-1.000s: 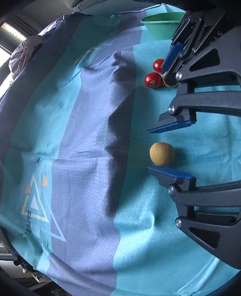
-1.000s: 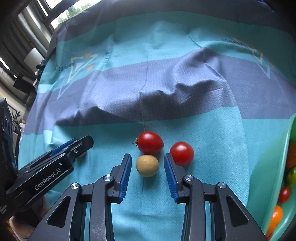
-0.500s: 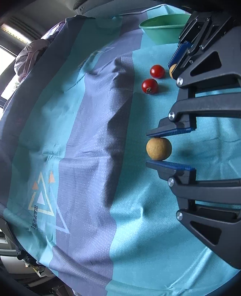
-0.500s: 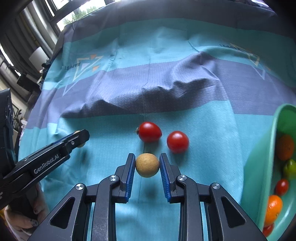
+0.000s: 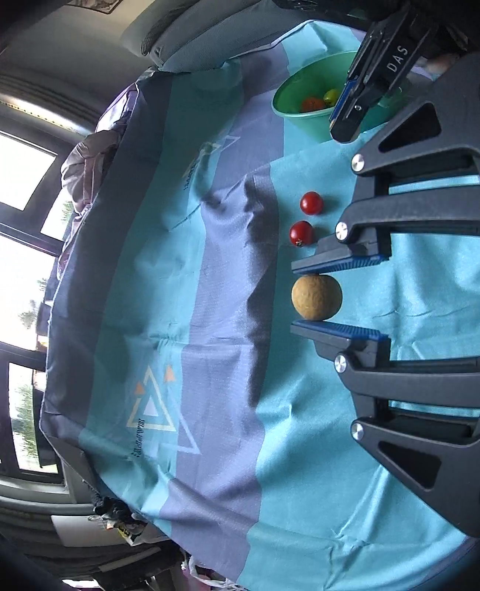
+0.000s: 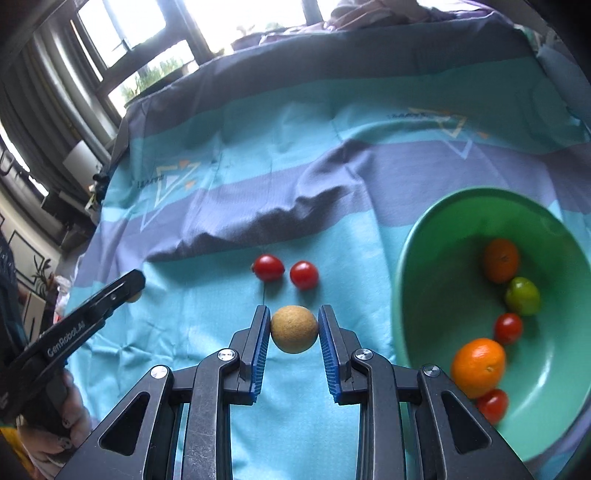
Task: Organize fruits
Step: 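Close the left gripper on the tan fruit and lift while the right gripper grasps another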
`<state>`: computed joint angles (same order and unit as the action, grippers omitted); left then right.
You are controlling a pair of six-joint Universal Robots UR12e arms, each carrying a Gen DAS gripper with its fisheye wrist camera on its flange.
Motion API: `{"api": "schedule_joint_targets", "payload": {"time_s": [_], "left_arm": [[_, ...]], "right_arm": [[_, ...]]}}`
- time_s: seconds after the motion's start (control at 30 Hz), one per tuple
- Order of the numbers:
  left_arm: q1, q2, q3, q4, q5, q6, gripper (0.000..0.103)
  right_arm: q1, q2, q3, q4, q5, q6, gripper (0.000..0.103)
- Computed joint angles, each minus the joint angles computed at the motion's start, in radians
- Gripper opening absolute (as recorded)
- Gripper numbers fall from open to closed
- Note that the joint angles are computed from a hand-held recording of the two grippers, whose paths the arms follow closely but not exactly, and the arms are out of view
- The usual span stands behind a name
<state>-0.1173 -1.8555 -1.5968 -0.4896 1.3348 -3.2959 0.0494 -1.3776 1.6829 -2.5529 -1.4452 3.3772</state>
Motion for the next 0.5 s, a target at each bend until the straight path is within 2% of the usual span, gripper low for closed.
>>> {"api": "schedule_joint_targets", "payload": {"time_s": [0.1, 0.2, 0.27, 0.37, 0.5], "left_arm": [[-0.005, 0.017, -0.009, 0.004, -0.027, 0.015, 0.025], [-0.023, 0.032, -0.018, 0.043, -0.031, 0.053, 0.025], [-0.036, 0.039, -0.02, 0.069, -0.031, 0.068, 0.025], [-0.048, 0.042, -0.022, 0.103, -0.07, 0.075, 0.025], [-0.07, 0.039, -0.013, 0.109, -0.105, 0.071, 0.025]], "right_arm": [[-0.012, -0.014, 0.012, -0.032, 0.03, 0.007, 0.029], [-0.02, -0.032, 0.027, -0.057, 0.043, 0.001, 0.029], [-0.023, -0.042, 0.035, -0.073, 0.038, -0.002, 0.029], [-0.034, -0.058, 0.048, -0.103, 0.034, 0.016, 0.029], [-0.052, -0.085, 0.076, -0.158, -0.002, 0.047, 0.029]]}}
